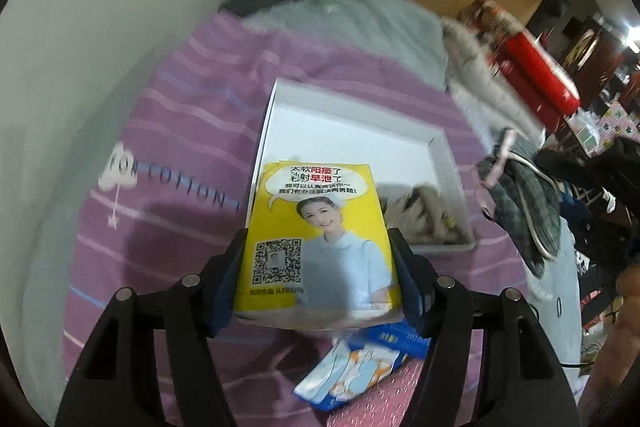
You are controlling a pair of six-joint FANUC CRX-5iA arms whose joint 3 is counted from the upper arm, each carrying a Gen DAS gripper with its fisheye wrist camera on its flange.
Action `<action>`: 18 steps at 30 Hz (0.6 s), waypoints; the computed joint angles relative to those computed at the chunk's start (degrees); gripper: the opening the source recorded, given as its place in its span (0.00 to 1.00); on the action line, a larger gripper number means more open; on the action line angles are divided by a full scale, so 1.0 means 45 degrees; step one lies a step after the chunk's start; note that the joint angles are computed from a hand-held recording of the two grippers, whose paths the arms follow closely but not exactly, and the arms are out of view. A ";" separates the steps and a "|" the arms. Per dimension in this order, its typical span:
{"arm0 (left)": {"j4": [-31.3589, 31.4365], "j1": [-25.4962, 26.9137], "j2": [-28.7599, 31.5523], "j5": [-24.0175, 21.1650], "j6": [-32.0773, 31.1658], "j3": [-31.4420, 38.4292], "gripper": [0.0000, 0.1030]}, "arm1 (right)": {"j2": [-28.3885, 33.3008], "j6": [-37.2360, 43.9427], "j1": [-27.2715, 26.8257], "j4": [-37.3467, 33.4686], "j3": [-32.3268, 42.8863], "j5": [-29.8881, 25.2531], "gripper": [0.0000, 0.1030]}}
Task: Organize soft objects
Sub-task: 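Carry the yellow booklet into the tray beside the plush toy and release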
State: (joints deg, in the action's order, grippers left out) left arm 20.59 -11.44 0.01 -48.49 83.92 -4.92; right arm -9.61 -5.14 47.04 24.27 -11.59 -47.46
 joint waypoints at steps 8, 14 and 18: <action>0.0133 -0.0673 0.0588 0.2663 -0.0552 -0.0052 0.65 | 0.0869 0.0081 -0.1016 0.0107 0.0282 0.1398 0.30; 0.0686 -0.0685 0.2227 0.2291 0.0221 0.1185 0.65 | 0.1598 -0.0921 -0.1907 0.1096 -0.0756 0.3914 0.30; 0.2298 -0.0787 0.2818 0.2333 -0.0528 0.0814 0.65 | 0.2081 -0.1557 -0.2265 0.2435 -0.1707 0.5699 0.30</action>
State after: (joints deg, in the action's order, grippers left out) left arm 30.93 -14.98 12.69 -37.99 81.55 -1.26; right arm -0.25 -12.15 36.84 35.23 -19.28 -21.82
